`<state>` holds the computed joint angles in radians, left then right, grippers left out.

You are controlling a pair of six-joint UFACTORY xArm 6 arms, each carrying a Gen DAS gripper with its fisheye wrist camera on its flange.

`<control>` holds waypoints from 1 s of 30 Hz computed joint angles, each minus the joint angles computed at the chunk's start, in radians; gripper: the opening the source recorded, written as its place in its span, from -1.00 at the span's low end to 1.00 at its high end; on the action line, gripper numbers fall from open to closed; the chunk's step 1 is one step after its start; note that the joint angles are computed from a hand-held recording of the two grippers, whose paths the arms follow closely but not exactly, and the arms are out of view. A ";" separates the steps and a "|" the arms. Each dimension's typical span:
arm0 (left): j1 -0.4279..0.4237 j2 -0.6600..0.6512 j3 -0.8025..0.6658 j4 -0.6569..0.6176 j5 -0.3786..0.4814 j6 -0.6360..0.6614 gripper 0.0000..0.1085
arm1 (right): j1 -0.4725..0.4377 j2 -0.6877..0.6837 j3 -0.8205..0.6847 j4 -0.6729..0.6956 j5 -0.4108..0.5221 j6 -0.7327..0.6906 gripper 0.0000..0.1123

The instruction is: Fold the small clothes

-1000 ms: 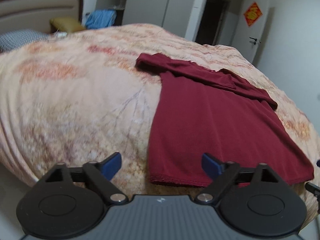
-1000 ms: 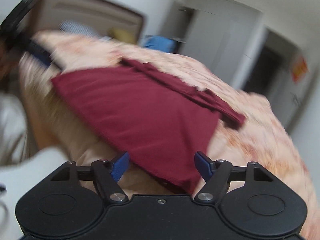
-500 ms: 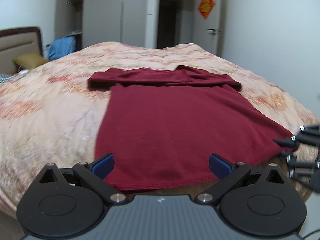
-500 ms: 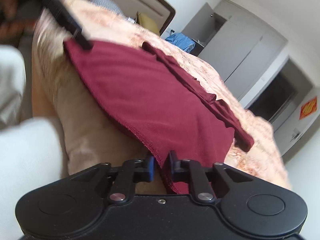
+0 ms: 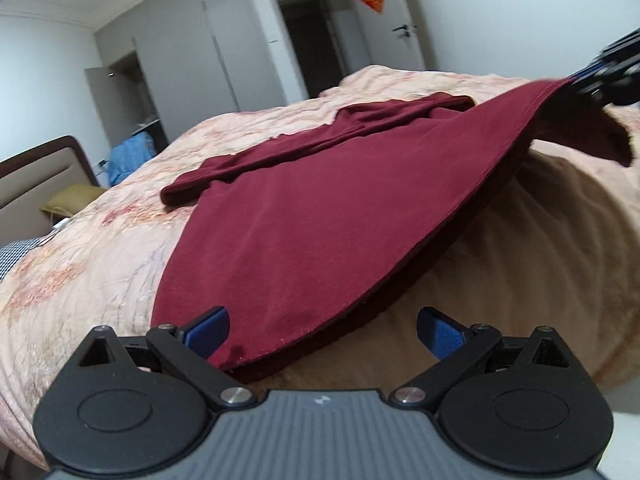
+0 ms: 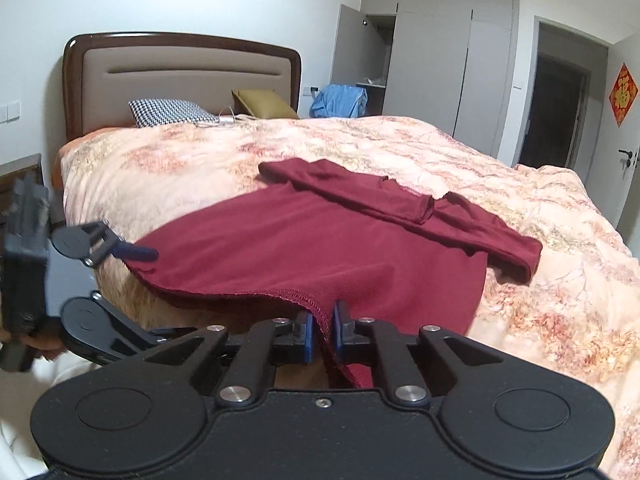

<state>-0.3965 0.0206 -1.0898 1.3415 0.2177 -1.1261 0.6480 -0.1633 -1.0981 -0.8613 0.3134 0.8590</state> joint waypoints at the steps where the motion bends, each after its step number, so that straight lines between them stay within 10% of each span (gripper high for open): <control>1: 0.002 0.004 -0.006 0.024 0.003 -0.028 0.78 | 0.000 -0.005 0.000 -0.007 0.001 0.005 -0.82; 10: 0.046 -0.043 0.016 0.328 0.060 -0.207 -0.08 | 0.014 -0.044 0.029 -0.191 0.035 0.154 -0.86; 14: 0.081 -0.046 0.007 0.336 0.043 -0.198 -0.86 | 0.037 -0.043 0.038 -0.273 0.092 0.187 -0.87; 21: 0.109 -0.085 -0.013 0.532 -0.015 -0.330 -0.94 | 0.130 -0.050 0.083 -0.573 0.259 0.236 -0.91; 30: 0.127 -0.282 0.117 0.394 -0.104 -0.215 -0.94 | 0.209 -0.242 0.177 -0.436 0.303 0.000 -0.92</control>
